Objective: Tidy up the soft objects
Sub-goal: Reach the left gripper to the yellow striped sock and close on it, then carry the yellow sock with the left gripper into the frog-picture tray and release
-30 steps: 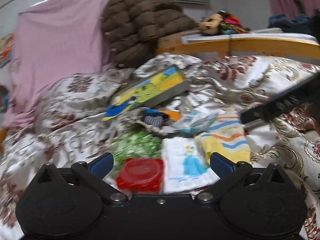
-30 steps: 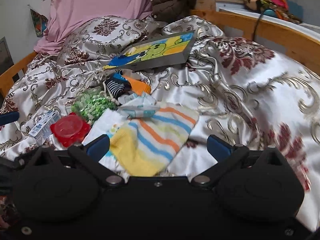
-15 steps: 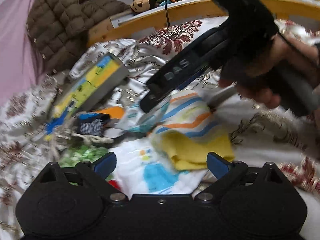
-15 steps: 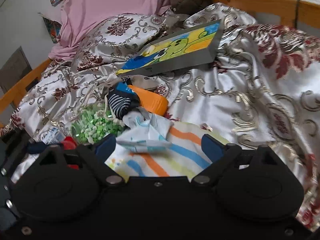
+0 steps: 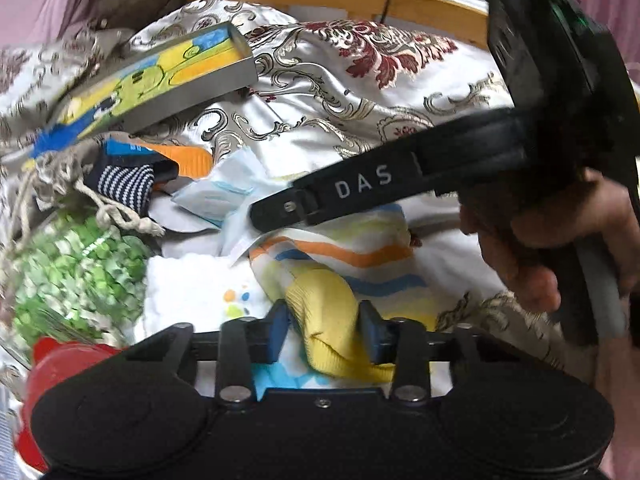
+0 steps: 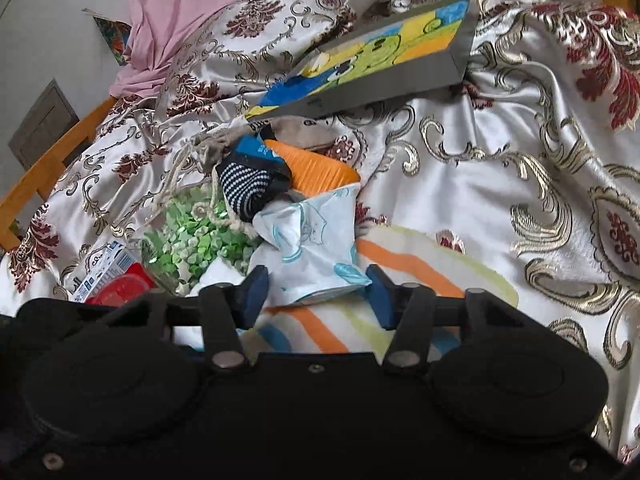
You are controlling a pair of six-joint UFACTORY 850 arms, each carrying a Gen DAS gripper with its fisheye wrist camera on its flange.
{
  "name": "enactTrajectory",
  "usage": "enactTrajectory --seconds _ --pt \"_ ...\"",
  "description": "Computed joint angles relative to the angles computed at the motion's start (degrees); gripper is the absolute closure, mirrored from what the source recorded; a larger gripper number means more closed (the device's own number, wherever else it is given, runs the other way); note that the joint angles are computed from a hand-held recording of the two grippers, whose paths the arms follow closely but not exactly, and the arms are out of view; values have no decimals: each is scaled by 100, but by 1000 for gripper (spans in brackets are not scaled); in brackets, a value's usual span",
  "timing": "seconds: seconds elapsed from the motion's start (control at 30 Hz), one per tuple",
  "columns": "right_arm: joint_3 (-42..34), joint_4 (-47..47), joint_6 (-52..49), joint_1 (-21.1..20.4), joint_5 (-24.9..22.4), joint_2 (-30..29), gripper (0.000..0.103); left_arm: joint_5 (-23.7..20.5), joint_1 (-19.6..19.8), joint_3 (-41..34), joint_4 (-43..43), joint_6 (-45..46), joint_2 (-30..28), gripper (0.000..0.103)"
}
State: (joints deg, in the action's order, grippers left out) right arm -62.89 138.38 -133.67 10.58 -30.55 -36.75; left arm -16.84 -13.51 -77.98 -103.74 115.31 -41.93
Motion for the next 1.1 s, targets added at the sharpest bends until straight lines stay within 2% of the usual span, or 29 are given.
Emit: enactTrajectory --seconds 0.07,0.13,0.17,0.3,0.4,0.53,0.67,0.77,0.83,0.97,1.1 --pt "28 41 42 -26 -47 1 82 -20 -7 -63 168 -317 -35 85" --pt "63 -2 116 -67 -90 11 85 150 -56 -149 536 -858 -76 93" --pt "66 72 70 -65 -92 -1 90 212 -73 -161 660 -1048 -79 96" --pt "184 257 -23 -96 -251 55 94 213 -68 -83 422 -1039 5 98" --pt "376 581 -334 -135 -516 201 95 200 -62 98 -22 -661 218 98" --pt "698 1138 -759 -238 -1094 429 96 228 -63 377 -912 221 585 99" --pt "1029 1569 -1077 -373 -1927 615 96 382 -58 593 -2396 1683 961 99" --pt "1077 1720 -1185 -450 -2306 638 96 423 -21 582 -3807 2997 1123 99" --pt "1012 1772 -1259 -470 -2385 591 96 438 7 423 -4549 3683 1117 99" --pt "645 1989 -1379 -455 -2351 351 95 638 58 -331 -5309 4339 846 99" --pt "38 2355 -1520 -303 -2145 -3 95 703 79 -1344 -7062 5952 342 99"
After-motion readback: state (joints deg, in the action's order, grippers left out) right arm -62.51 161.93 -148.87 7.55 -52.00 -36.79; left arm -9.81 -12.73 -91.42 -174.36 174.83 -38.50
